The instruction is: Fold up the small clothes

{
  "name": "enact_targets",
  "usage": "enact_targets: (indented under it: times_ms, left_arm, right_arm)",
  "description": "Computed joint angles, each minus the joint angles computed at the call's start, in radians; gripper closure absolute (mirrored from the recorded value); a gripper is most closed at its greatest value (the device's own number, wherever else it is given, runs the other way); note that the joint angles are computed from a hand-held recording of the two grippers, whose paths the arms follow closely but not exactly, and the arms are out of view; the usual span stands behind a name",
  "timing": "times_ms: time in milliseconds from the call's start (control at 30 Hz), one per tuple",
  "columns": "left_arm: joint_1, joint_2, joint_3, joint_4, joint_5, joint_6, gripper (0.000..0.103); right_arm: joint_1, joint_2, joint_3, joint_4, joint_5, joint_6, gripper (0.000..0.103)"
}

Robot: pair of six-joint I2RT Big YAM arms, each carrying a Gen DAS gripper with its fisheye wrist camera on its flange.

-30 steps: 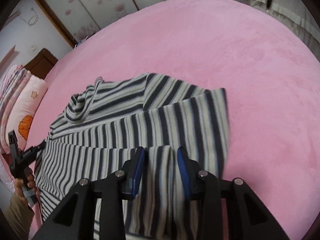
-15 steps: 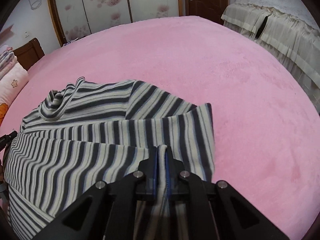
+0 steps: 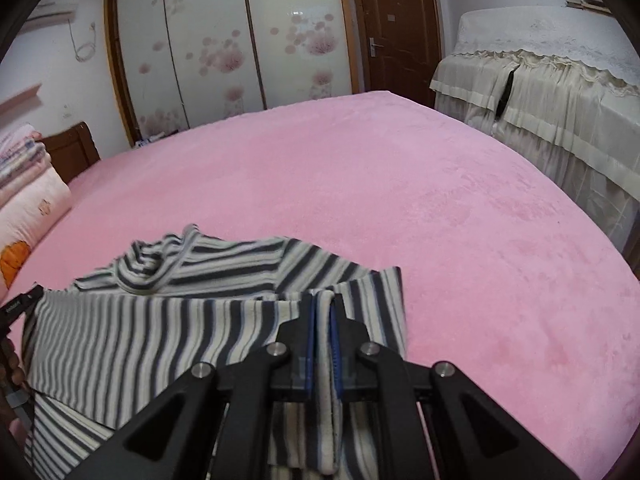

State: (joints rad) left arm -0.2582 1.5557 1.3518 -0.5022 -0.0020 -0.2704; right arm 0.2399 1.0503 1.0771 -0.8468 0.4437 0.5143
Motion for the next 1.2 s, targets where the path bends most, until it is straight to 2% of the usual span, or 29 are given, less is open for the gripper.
enact_targets:
  times_ms: [100, 167, 267, 433, 533, 567, 700, 800, 967, 1200]
  left_arm:
    - [0.002, 0.031, 0.033, -0.064, -0.017, -0.002, 0.087]
    - [0.01, 0.057, 0.063, -0.116, -0.022, -0.025, 0.068]
    - [0.04, 0.063, 0.078, -0.149, 0.021, -0.068, 0.053]
    - [0.088, 0.022, 0.083, -0.206, 0.065, -0.072, 0.051]
    - [0.111, -0.02, 0.085, -0.269, 0.075, -0.033, 0.036]
    - [0.116, -0.042, 0.079, -0.289, 0.066, -0.017, 0.034]
    - [0.128, -0.126, 0.057, -0.368, 0.082, 0.045, 0.033]
    - [0.121, -0.232, 0.006, -0.417, 0.117, 0.067, 0.033]
    - [0.093, -0.356, -0.007, -0.521, 0.159, 0.104, 0.025]
    - [0.04, -0.537, -0.002, -0.665, 0.135, 0.142, 0.019]
  right_arm:
    - [-0.016, 0.05, 0.01, -0.049, -0.05, 0.006, 0.095]
    - [-0.031, 0.063, 0.014, -0.082, -0.084, 0.034, 0.088]
    - [-0.048, 0.007, -0.006, -0.071, -0.114, 0.092, 0.079]
    - [-0.043, -0.093, -0.007, -0.14, -0.109, 0.125, 0.077]
    - [-0.002, -0.139, 0.019, -0.232, -0.078, 0.131, 0.077]
    - [0.004, -0.15, 0.026, -0.25, -0.081, 0.133, 0.077]
    - [0.107, -0.189, 0.071, -0.359, -0.027, 0.198, 0.077]
    - [0.186, -0.2, 0.116, -0.438, 0.006, 0.249, 0.077]
    - [0.334, -0.2, 0.201, -0.566, 0.079, 0.358, 0.077]
    - [0.569, -0.165, 0.354, -0.79, 0.192, 0.57, 0.077]
